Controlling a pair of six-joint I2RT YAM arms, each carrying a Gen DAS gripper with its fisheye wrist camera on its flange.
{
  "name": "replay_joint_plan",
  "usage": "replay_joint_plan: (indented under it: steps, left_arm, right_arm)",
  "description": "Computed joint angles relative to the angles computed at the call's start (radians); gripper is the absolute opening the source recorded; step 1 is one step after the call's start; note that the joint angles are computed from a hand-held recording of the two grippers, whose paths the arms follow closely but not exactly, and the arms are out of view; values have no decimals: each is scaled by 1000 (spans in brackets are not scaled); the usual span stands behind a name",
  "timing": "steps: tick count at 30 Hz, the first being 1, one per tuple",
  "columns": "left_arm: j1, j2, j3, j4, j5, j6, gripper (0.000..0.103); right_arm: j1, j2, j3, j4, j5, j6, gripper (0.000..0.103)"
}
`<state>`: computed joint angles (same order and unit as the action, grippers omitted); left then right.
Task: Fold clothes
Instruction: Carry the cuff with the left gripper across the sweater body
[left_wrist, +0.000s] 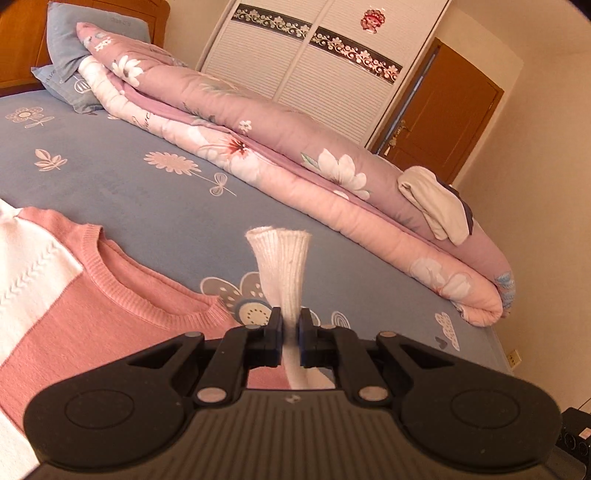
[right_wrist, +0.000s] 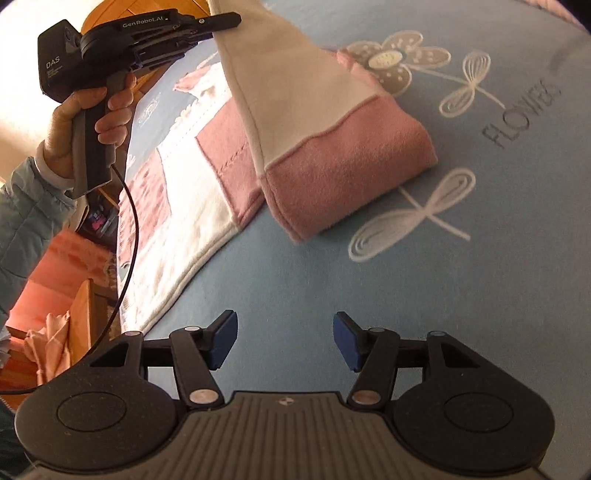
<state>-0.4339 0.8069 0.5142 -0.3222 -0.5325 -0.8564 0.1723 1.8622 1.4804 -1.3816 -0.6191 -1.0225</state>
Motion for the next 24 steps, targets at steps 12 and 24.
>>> replay_joint_plan:
  steps: [12, 24]
  left_arm:
    - [219, -206, -24, -48, 95, 143, 5]
    - [627, -321, -111, -18, 340, 293, 5]
  right_arm:
    - [235, -263, -378, 609, 65, 246, 63]
    - [321, -241, -384, 633, 110, 343, 63]
